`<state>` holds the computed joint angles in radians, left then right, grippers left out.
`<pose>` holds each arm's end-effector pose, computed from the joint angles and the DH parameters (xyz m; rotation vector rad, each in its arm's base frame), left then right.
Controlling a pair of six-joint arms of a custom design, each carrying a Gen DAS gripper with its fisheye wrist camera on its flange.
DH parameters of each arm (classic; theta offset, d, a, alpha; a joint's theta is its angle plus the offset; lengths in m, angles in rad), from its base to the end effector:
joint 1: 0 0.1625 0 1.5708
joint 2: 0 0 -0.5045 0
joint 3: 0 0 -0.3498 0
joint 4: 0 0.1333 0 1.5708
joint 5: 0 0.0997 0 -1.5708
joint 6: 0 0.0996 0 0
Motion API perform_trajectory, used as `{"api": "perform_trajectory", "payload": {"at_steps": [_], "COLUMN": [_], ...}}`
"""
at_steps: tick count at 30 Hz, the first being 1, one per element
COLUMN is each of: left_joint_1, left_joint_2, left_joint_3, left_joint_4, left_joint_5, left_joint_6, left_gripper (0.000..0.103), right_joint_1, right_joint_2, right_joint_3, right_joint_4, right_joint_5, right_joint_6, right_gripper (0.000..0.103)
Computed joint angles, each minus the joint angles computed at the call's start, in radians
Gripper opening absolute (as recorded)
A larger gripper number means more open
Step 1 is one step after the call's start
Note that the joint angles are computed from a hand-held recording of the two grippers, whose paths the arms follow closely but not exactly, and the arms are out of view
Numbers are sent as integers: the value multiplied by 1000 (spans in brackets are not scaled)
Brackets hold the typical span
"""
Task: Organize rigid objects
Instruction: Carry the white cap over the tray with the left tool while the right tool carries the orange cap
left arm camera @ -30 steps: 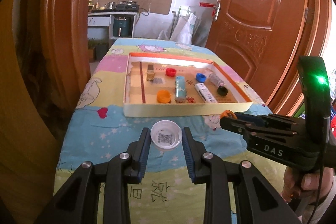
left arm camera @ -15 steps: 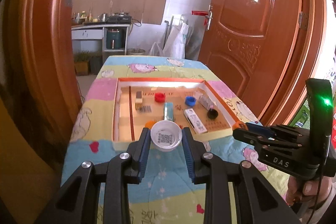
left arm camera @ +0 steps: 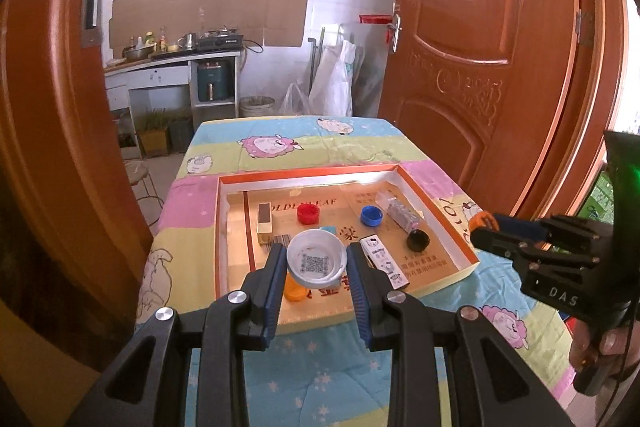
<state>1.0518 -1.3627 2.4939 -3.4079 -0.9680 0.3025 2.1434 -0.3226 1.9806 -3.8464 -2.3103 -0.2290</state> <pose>-0.0248 -0.4260 0.3418 0.7213 2.3590 -0.9798 0.3655 -0.4448 -0.0283 0.6546 -2.2954 0.9015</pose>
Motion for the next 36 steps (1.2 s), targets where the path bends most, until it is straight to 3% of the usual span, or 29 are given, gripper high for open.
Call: {"api": "perform_trajectory", "payload": {"at_steps": [14, 25, 36], "left_joint_1": [67, 123, 163], "left_joint_2": [89, 177, 244], "left_joint_3": [-162, -288, -346], "left_joint_4": [135, 279, 302], "left_joint_5": [-48, -23, -8], "left_joint_6": [-2, -38, -30], "left_gripper": [31, 31, 31], "right_joint_1": [-57, -101, -154], "right_joint_2": [-33, -15, 6], "right_joint_3": [-126, -274, -384], "right_joint_4": [128, 277, 432], "right_joint_5": [69, 102, 129], "right_joint_6": [-76, -128, -131], "right_gripper": [30, 30, 30]}}
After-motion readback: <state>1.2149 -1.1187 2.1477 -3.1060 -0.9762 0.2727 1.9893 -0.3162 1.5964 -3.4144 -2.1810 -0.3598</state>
